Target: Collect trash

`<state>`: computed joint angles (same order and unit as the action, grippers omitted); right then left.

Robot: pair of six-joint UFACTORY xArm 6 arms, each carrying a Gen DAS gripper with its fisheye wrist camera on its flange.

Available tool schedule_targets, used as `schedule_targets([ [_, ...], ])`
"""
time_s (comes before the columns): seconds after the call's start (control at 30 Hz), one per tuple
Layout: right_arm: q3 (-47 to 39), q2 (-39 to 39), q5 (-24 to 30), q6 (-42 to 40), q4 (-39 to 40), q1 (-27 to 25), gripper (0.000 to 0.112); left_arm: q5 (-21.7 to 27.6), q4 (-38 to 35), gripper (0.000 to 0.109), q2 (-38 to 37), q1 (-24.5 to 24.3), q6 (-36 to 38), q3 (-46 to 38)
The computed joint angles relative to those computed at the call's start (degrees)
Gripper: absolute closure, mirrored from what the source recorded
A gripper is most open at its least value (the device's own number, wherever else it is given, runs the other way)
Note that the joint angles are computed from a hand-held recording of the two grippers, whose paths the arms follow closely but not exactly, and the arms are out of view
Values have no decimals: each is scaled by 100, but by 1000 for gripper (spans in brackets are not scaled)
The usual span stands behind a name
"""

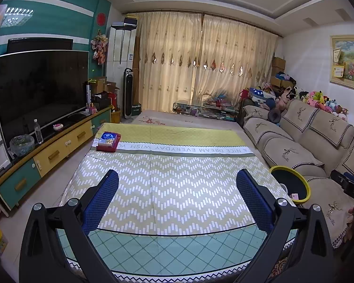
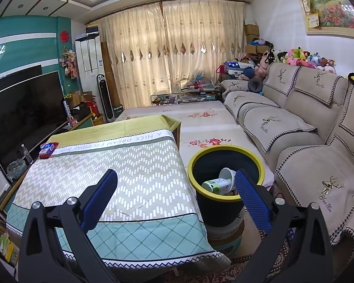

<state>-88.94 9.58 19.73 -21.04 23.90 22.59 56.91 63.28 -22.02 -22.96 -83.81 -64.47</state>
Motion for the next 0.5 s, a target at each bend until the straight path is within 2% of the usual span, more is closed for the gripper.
schedule_targets([
  [0.5,28,0,52,-101,78,44,18,-67,-62,10,49,35,17,14],
])
